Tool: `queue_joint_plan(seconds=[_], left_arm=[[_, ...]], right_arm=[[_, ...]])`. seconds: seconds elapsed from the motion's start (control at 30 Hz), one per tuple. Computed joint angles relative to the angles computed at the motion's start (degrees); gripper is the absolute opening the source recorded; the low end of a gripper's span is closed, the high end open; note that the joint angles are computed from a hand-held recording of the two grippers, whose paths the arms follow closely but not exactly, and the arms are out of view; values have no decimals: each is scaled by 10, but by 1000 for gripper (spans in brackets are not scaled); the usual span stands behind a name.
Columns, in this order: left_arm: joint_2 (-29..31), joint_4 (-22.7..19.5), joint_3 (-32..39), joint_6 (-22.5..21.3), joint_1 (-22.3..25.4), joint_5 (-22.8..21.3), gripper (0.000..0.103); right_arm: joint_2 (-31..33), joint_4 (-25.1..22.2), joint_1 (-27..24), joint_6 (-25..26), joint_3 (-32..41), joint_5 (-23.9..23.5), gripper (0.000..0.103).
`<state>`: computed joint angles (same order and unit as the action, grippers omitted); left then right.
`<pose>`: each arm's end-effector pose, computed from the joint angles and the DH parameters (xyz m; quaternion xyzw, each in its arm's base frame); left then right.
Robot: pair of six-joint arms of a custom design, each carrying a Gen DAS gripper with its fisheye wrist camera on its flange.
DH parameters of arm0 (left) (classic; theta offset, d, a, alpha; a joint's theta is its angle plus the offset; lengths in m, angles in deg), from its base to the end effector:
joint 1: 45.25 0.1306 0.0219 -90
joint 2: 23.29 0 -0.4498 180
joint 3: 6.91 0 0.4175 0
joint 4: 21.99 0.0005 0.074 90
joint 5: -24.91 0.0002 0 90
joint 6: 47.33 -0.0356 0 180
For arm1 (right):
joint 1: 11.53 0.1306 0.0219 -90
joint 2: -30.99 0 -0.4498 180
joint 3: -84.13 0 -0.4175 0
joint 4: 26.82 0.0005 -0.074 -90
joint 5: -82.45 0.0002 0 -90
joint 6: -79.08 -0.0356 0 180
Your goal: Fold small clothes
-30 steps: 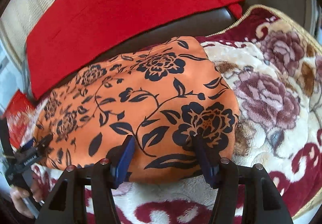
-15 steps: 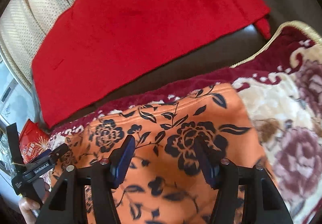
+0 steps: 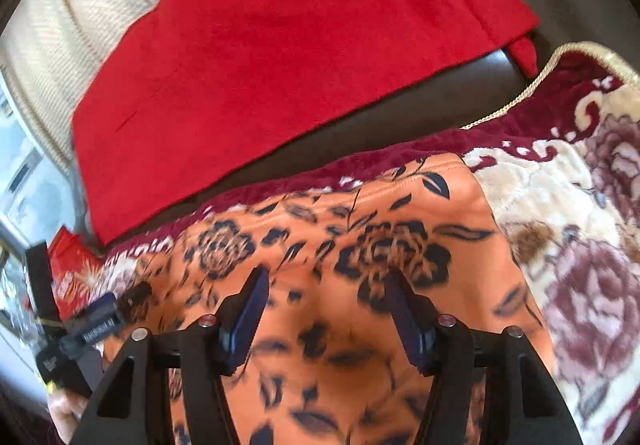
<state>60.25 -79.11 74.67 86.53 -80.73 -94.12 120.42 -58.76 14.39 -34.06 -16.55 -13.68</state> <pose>0.3700 -0.2431 0.4730 -0.1348 0.9257 0.0212 0.3528 0.4568 0.2257 0.4337 -0.0439 0.9116 0.2129 0.3489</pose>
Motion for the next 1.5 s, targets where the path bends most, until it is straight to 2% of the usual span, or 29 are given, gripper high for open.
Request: queue_joint_plan(seconds=[0.07,0.13,0.17,0.23,0.27,0.33,0.4,0.47,0.53,0.63,0.7,0.83,0.9,0.93,1.0,1.1,1.17,1.3,1.4,1.47,1.5], left_arm=[[-11,-5,-6,-5,-19,-11,103],[-17,-31,-19,9,-46,-56,103],[-14,-42,-21,11,-50,-62,103],[-1,-66,-30,8,-47,-35,103],[-2,-56,-41,1,-40,-11,103],[-23,-19,-58,-11,-31,6,103],[-37,-4,-65,-36,-23,8,103],[-52,5,-75,-43,-20,-23,103],[-71,21,-84,-51,-11,-33,103],[-98,53,-103,-53,14,-26,103],[-101,43,-104,-34,24,-16,103],[-101,34,-112,-21,54,30,103],[-91,12,-116,-10,49,31,103],[-84,0,-115,-9,48,34,103],[-79,-6,-117,-3,38,33,103],[-73,-7,-115,-11,22,6,103],[-71,-9,-111,-21,15,-10,103],[-92,23,-118,-27,13,-29,103],[-107,27,-122,-4,16,-63,103],[-112,32,-127,8,24,-50,103],[-113,37,-132,7,34,-27,103]], right_arm=[[-25,1,8,2,-21,2,64],[-42,-9,13,7,-36,3,64],[-48,-13,18,9,-47,10,64],[-45,-43,25,13,-55,19,64],[-39,-57,28,16,-55,23,64],[-41,-54,37,35,-58,50,64],[-55,-48,37,35,-65,40,64],[-83,-19,23,9,-90,6,64],[-109,3,4,-28,-113,-24,64],[-149,69,-42,-119,-163,-130,71],[-166,103,-66,-177,-193,-183,72],[-190,145,-90,-245,-233,-203,73],[-208,204,-97,-283,-260,-190,73],[-216,223,-98,-285,-266,-175,73],[-211,213,-99,-268,-256,-161,72],[-177,218,-106,-284,-250,-187,71],[-141,170,-111,-294,-234,-199,70],[-156,217,-128,-329,-252,-225,72],[-176,213,-135,-325,-259,-217,72],[-177,204,-139,-330,-261,-221,72],[-181,189,-140,-330,-263,-221,72]])
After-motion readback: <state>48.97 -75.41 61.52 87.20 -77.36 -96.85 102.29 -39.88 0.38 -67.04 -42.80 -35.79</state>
